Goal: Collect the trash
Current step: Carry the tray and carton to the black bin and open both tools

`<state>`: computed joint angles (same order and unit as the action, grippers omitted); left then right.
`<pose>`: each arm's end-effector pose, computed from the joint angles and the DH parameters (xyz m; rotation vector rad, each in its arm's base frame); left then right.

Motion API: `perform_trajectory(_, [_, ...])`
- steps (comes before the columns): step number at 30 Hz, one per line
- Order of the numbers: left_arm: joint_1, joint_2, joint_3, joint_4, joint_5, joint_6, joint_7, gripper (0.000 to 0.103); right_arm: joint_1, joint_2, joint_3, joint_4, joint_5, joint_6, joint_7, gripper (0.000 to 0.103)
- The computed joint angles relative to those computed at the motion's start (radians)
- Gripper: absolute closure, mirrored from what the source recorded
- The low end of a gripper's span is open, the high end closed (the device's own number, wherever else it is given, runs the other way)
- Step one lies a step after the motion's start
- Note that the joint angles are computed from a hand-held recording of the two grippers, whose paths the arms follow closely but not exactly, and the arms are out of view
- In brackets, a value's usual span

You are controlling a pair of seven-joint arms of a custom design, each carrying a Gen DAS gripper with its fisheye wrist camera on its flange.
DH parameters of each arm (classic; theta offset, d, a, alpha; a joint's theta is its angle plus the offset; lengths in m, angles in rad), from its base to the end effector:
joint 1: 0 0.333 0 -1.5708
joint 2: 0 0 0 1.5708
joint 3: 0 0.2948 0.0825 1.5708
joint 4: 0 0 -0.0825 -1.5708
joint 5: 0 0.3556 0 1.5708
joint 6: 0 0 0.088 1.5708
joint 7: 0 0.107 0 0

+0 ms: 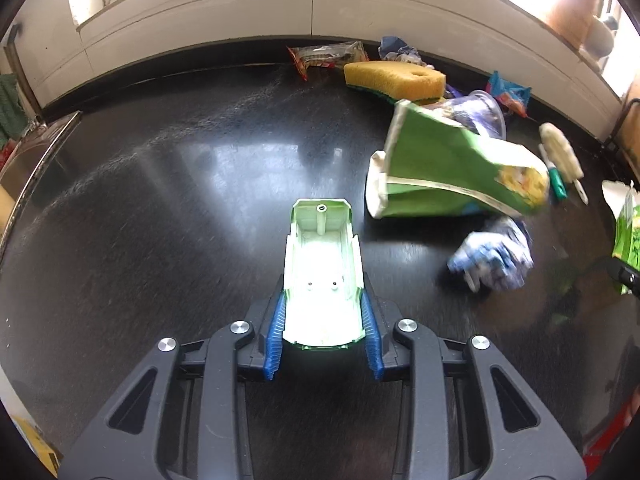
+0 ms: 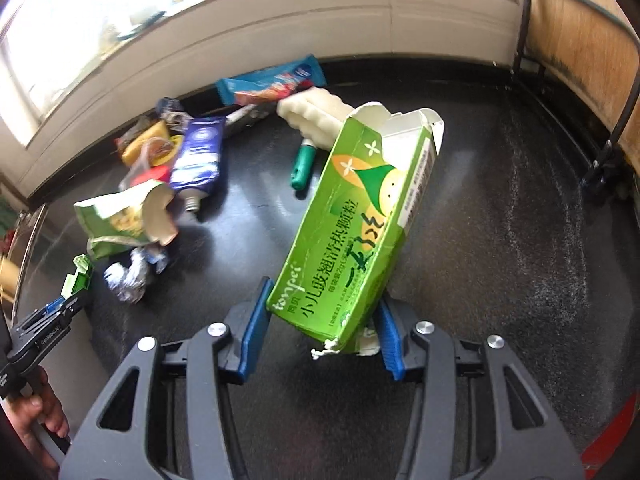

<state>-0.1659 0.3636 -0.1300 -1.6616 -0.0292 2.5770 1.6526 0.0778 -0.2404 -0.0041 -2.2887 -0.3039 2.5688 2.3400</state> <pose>0.6427 -0.1837 0.4540 -1.6018 2.2559 -0.6707 0.4912 0.0410 0.4991 -1.3907 2.3004 -0.5451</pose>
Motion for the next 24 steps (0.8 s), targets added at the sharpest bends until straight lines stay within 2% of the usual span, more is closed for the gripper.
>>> perform_trajectory(2, [0.007, -0.069, 0.005, -0.089, 0.01, 0.045, 0.012, 0.07, 0.012, -0.025, 0.009, -0.007, -0.007, 0.002, -0.022, 0.055])
perform_trajectory(5, [0.045, -0.153, -0.01, -0.188, -0.044, 0.08, 0.073, 0.07, 0.043, -0.052, 0.019, -0.01, 0.002, -0.001, -0.079, 0.055])
perform_trajectory(9, [0.092, -0.261, -0.013, -0.307, -0.146, 0.1, 0.148, 0.07, 0.1, -0.035, 0.021, 0.014, 0.071, 0.021, -0.172, 0.055])
perform_trajectory(12, [0.127, -0.366, 0.01, -0.423, -0.203, 0.131, 0.19, 0.07, 0.17, 0.006, 0.037, 0.066, 0.139, 0.041, -0.287, 0.055])
perform_trajectory(15, [0.177, -0.48, 0.048, -0.557, -0.2, 0.181, 0.194, 0.07, 0.278, 0.105, 0.06, 0.181, 0.281, 0.055, -0.487, 0.055])
perform_trajectory(18, [0.255, -0.579, 0.095, -0.681, -0.179, 0.204, 0.175, 0.07, 0.35, 0.222, 0.104, 0.323, 0.472, 0.037, -0.702, 0.055])
perform_trajectory(20, [0.32, -0.622, 0.123, -0.743, -0.162, 0.207, 0.165, 0.07, 0.382, 0.329, 0.163, 0.461, 0.622, -0.008, -0.864, 0.055])
perform_trajectory(22, [0.404, -0.659, 0.145, -0.815, -0.122, 0.217, 0.144, 0.07, 0.408, 0.441, 0.229, 0.613, 0.684, -0.07, -0.945, 0.055])
perform_trajectory(24, [0.451, -0.67, 0.175, -0.864, -0.122, 0.229, 0.163, 0.07, 0.432, 0.544, 0.279, 0.755, 0.706, -0.152, -0.988, 0.055])
